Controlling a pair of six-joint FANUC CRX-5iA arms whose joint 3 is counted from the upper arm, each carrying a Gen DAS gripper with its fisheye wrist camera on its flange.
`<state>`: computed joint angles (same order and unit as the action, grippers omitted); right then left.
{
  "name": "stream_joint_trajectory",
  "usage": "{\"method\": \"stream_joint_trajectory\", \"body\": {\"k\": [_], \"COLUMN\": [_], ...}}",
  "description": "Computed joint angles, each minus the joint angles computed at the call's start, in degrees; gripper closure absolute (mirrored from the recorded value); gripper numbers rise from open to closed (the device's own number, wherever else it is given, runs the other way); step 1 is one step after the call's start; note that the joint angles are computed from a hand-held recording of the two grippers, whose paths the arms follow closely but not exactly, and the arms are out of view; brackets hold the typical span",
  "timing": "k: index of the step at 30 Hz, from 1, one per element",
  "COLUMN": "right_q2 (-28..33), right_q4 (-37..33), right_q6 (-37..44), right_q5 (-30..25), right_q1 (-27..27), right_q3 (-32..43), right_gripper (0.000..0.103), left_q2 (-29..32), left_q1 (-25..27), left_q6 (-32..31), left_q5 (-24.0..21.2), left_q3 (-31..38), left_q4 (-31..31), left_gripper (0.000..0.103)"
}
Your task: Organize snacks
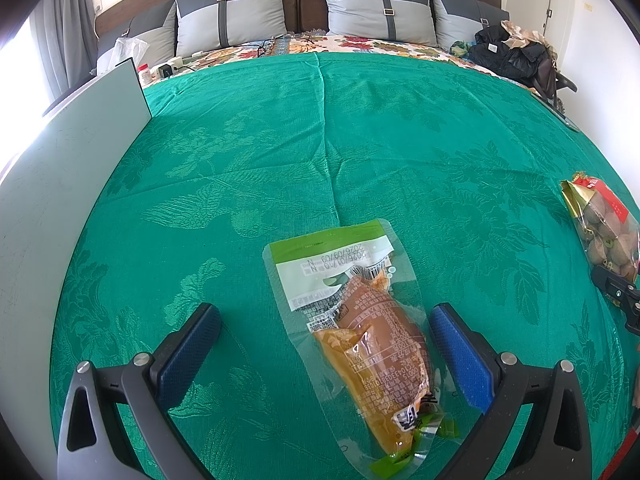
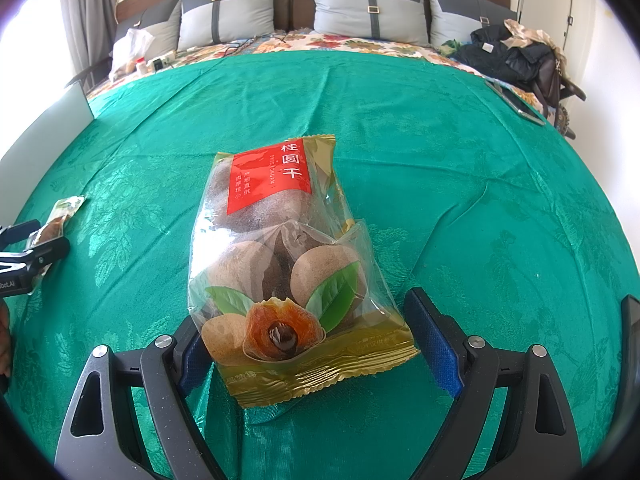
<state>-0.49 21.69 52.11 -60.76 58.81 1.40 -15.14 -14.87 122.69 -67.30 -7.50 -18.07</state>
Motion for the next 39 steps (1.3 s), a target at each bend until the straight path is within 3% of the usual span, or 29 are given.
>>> {"method": "stream_joint_trajectory", "body": {"k": [13, 16, 18, 22, 26, 27, 28, 29, 30, 32, 34, 36, 38, 39], "right_q2": [0.05, 0.04, 0.50, 9.06, 15.78, 17.76, 19.24, 20.20, 20.68, 20.08, 18.37, 17.86, 18.23, 19.27], "right_q4": [0.05, 0.06, -0.91, -11.39, -11.20, -10.87, -11.45, -11.43, -10.66, -13.34, -16.01, -18.03, -19.44, -20.16], "right_q6": [-0.07, -0.13, 0.98, 11.29, 17.72, 18.83, 19.44, 19.33, 19.01, 17.69, 15.99, 14.80, 13.87, 13.84], "right_q5": [0.00, 0.01, -1.01, -18.83, -27.31, -29.49, -31.28, -32.67, -33.43, -33.84, -33.34, -33.75, -34.80, -35.29], "right_q1": [0.03, 0.08, -0.12, -3.47, -3.05, -2.90, -3.06, -3.08, -3.06, -4.10, -4.81, -4.98, -4.62, -4.32], "right_q3": [0.01, -0.02, 1.03, 18.34, 29.80, 32.33, 34.38, 35.52, 36.08, 37.52, 37.80, 39.15, 41.42, 43.69], "right_gripper": [0.014, 0.014, 0.014, 0.015, 0.014, 0.015, 0.017, 0.023, 0.035, 0.039, 0.039, 0.039, 0.039, 0.039], "left_q2": [0.34, -0.51, 0.05, 1.70, 5.12, 4.68, 4.36, 4.75, 4.25, 1.63, -2.59, -7.09, -10.29, -11.71], "left_q1": [0.49, 3.10, 4.79, 6.99, 3.26, 2.67, 2.50, 2.00, 2.59, 3.84, 6.61, 11.57, 14.70, 16.61], "left_q6": [-0.89, -8.30, -13.15, -16.57, -13.45, -12.78, -12.83, -12.52, -13.40, -14.37, -14.59, -15.92, -16.37, -17.23], "left_q5": [0.16, -0.24, -2.97, -7.27, -9.91, -8.96, -8.48, -9.69, -9.65, -8.29, -5.78, -3.40, -2.37, -1.94], "left_q3": [0.34, -0.55, 0.16, 1.96, 6.02, 5.98, 6.05, 7.06, 6.52, 4.04, 0.37, -3.76, -5.96, -7.26], "left_q4": [0.84, 5.96, 9.51, 14.38, 10.72, 10.21, 10.45, 9.72, 10.82, 12.73, 16.57, 23.89, 27.82, 30.39], "left_gripper": [0.000, 0.000, 0.000, 0.001, 0.004, 0.022, 0.049, 0.048, 0.049, 0.050, 0.072, 0.081, 0.101, 0.103]}}
